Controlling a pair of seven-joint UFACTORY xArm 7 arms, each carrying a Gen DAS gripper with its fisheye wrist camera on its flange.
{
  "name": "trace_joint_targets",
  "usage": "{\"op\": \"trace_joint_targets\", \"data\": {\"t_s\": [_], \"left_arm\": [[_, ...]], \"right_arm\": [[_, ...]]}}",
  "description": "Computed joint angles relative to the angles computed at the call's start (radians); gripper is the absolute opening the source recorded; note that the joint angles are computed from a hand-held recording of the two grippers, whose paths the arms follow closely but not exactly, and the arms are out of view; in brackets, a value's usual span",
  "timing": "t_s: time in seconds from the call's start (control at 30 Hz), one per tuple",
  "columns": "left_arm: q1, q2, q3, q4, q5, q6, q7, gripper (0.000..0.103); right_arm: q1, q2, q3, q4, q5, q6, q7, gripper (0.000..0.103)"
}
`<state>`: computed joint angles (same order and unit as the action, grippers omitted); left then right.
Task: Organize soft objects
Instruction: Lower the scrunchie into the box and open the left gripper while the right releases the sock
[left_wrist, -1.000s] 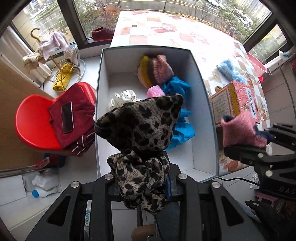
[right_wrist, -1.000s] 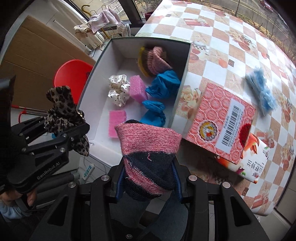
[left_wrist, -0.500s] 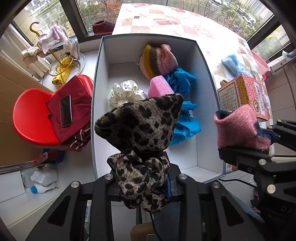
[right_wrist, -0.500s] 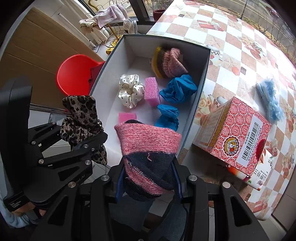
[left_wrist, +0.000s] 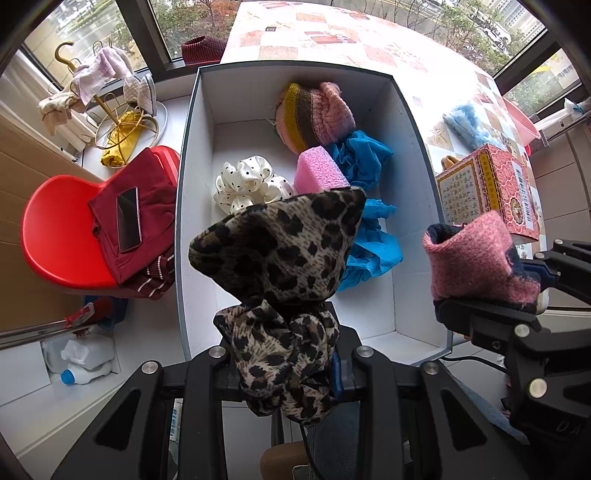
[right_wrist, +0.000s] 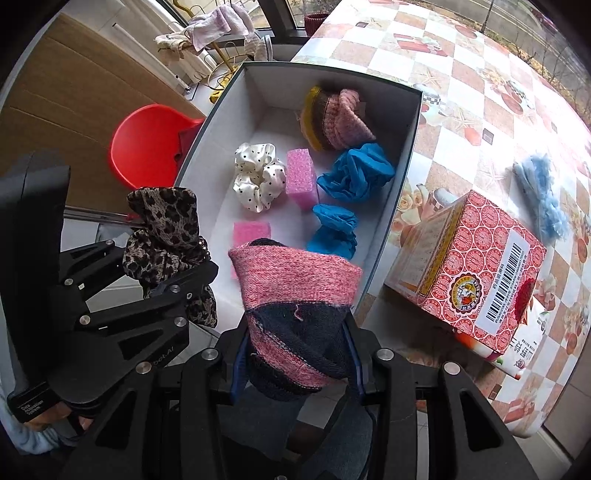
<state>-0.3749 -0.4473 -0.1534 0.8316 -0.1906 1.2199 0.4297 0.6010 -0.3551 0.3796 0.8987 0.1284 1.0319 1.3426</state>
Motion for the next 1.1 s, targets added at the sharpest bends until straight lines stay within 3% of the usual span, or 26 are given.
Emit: {"op": "trace_joint_targets", "data": {"t_s": [0.73, 0.8, 0.97, 1.0, 1.07, 1.1], "left_arm": [[0.007, 0.034, 0.003, 0.018, -0.004, 0.003, -0.014, 0.034], [0.009, 0.037, 0.003, 0.021, -0.006, -0.001, -0.02, 0.04], [0.018, 0.048, 0.002, 0.029, 0.007, -0.01, -0.038, 0.065], [0.02, 0.053, 0.002, 0.034, 0.01, -0.006, -0.042, 0.067], [0.023, 0.061, 0.004, 0.041, 0.013, 0.003, -0.046, 0.08], [0.023, 0.058, 0.005, 0.04, 0.01, 0.0, -0.046, 0.081]], "right_arm": [[-0.01, 0.034, -0.013, 0.025, -0.017, 0.006, -0.039, 0.044], [-0.015, 0.041, -0.015, 0.03, -0.025, 0.006, -0.044, 0.044], [-0.023, 0.05, -0.022, 0.041, -0.035, 0.009, -0.055, 0.045], [-0.024, 0.047, -0.023, 0.036, -0.032, 0.004, -0.055, 0.047], [-0.028, 0.04, -0.023, 0.031, -0.034, 0.006, -0.047, 0.063], [-0.029, 0.032, -0.023, 0.025, -0.035, 0.0, -0.042, 0.081]]}}
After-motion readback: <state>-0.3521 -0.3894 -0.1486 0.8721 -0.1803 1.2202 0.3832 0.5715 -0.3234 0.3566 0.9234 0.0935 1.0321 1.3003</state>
